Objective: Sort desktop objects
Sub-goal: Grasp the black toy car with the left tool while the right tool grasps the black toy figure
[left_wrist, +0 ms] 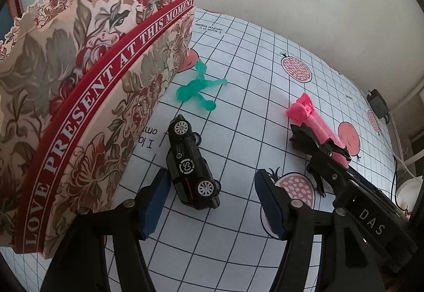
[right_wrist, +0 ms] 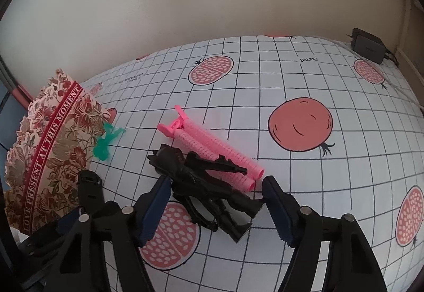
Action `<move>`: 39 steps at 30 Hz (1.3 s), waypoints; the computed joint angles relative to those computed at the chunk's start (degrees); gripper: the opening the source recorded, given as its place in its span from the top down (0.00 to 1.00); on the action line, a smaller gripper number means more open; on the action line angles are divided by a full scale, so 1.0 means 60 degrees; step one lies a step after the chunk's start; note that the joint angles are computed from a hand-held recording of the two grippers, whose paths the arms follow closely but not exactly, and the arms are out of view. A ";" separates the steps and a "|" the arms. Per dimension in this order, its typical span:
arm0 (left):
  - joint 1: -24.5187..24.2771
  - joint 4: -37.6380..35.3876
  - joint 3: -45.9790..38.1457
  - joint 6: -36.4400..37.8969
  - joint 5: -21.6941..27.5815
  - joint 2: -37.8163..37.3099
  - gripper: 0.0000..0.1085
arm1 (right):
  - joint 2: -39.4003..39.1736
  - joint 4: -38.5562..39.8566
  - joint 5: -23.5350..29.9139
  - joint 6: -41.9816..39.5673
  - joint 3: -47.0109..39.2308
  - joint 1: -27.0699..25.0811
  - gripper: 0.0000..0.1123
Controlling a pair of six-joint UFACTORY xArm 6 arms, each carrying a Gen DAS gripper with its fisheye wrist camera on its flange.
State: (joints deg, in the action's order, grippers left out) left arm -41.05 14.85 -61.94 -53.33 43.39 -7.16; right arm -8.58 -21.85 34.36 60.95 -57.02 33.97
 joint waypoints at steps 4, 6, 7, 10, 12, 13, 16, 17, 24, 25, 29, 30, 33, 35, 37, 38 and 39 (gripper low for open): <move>0.0074 0.0086 0.0084 -0.0013 -0.0009 -0.0086 0.46 | -0.0081 -0.0151 0.0027 0.0319 0.0077 0.0131 0.34; 0.0087 0.0148 0.0132 0.0003 -0.0020 -0.0119 0.46 | -0.0147 -0.0241 0.0034 0.0637 0.0144 0.0186 0.34; 0.0087 0.0167 0.0131 -0.0001 -0.0012 -0.0123 0.46 | -0.0202 -0.0232 0.0034 0.0764 0.0194 0.0211 0.34; 0.0087 0.0189 0.0113 -0.0059 0.0028 -0.0117 0.51 | -0.0444 -0.0204 0.0070 0.1106 0.0397 0.0312 0.35; 0.0120 0.0212 0.0217 -0.0078 -0.0006 -0.0213 0.54 | -0.0590 -0.0207 0.0215 0.1318 0.0495 0.0401 0.35; 0.0153 0.0151 0.0279 0.0113 -0.0093 -0.0250 0.55 | -0.0687 -0.0224 0.0312 0.1478 0.0558 0.0460 0.35; 0.0128 0.0273 0.0252 0.0193 -0.0015 -0.0241 0.56 | -0.1010 -0.0192 0.0510 0.1953 0.0787 0.0625 0.35; 0.0109 0.0361 0.0225 0.0214 0.0024 -0.0217 0.56 | -0.1101 -0.0162 0.0599 0.2058 0.0839 0.0673 0.35; -0.0033 0.0944 0.0134 0.0252 0.0342 -0.0182 0.64 | -0.1974 0.0133 0.0968 0.2954 0.1482 0.0894 0.35; -0.0029 0.0997 0.0143 0.0244 0.0348 -0.0188 0.64 | -0.2023 0.0168 0.1065 0.2965 0.1503 0.0944 0.35; -0.0043 0.0788 -0.0079 0.0620 0.0367 0.0042 0.71 | -0.2003 0.0159 0.1351 0.3086 0.1368 0.1160 0.35; -0.0026 0.0710 -0.0113 0.0749 0.0386 0.0066 0.74 | -0.2078 0.0168 0.1247 0.3213 0.1444 0.1188 0.37; 0.0017 0.0384 -0.0122 0.0917 0.0334 0.0106 0.74 | -0.2250 0.0287 0.1364 0.3396 0.1547 0.1334 0.54; -0.0060 0.0481 -0.0147 0.0876 0.0437 0.0113 0.74 | -0.2316 0.0223 0.1367 0.3594 0.1646 0.1359 0.54; -0.0123 0.0472 -0.0098 0.0949 0.0496 0.0039 0.74 | -0.2337 0.0208 0.1320 0.3698 0.1681 0.1356 0.55; -0.0114 0.0382 -0.0088 0.1034 0.0474 0.0029 0.74 | -0.2339 0.0170 0.1324 0.3750 0.1681 0.1363 0.55; -0.0091 0.0296 -0.0089 0.1116 0.0461 0.0027 0.74 | -0.2340 0.0118 0.1321 0.3818 0.1685 0.1369 0.55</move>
